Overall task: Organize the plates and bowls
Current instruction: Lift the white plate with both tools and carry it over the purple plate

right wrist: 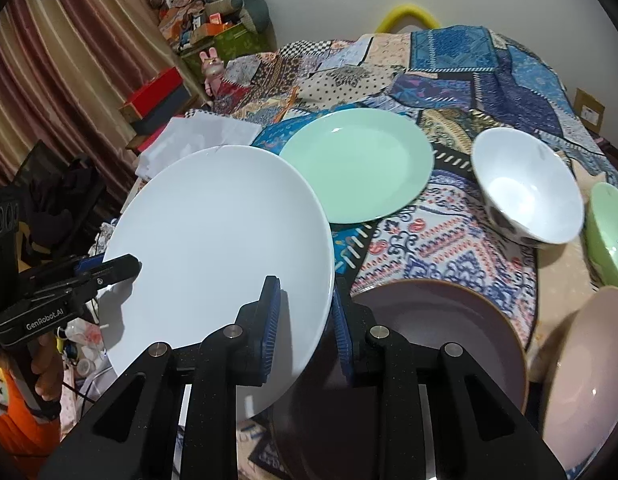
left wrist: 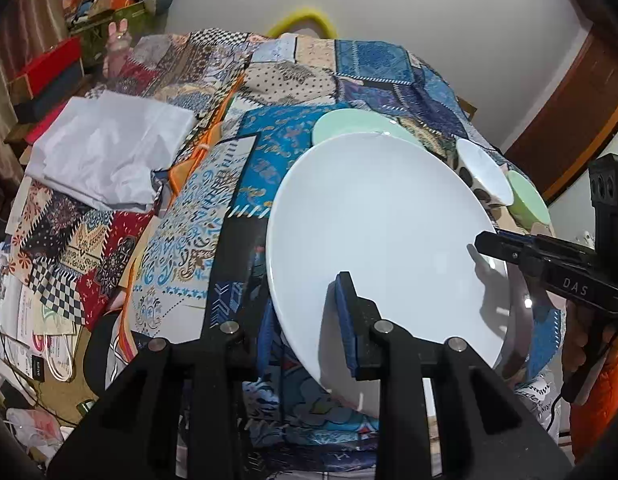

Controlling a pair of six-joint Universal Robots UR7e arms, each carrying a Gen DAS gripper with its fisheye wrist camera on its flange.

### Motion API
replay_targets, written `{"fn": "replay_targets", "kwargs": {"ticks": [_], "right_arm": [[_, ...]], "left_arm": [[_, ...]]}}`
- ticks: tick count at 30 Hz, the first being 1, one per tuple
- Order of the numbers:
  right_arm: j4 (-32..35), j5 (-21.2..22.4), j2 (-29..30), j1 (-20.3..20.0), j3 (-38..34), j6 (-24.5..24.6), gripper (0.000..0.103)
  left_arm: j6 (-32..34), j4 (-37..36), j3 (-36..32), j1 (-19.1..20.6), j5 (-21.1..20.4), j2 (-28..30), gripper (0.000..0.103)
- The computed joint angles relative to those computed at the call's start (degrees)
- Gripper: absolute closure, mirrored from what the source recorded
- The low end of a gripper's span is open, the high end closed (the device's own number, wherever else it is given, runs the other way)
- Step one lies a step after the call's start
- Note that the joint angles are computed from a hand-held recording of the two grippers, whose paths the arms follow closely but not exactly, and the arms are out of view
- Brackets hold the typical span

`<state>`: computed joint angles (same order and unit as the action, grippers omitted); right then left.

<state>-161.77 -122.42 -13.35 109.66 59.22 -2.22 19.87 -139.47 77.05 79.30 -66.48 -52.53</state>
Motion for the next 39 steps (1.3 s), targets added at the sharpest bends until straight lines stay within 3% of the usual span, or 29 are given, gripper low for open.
{"fn": "replay_targets", "kwargs": {"ticks": [20, 39], "right_arm": [[-14.95, -2.62, -9.61, -0.09, 18.23, 2.54, 0.079], [-21.04, -2.91, -14.58, -2.90, 29.17, 7.59, 0.079]], "left_arm": [[2.41, -3.43, 7.02, -5.11, -1.45, -2.52, 0.075], [2.28, -0.90, 8.52, -7.79, -0.99, 0.67, 0.075]]}}
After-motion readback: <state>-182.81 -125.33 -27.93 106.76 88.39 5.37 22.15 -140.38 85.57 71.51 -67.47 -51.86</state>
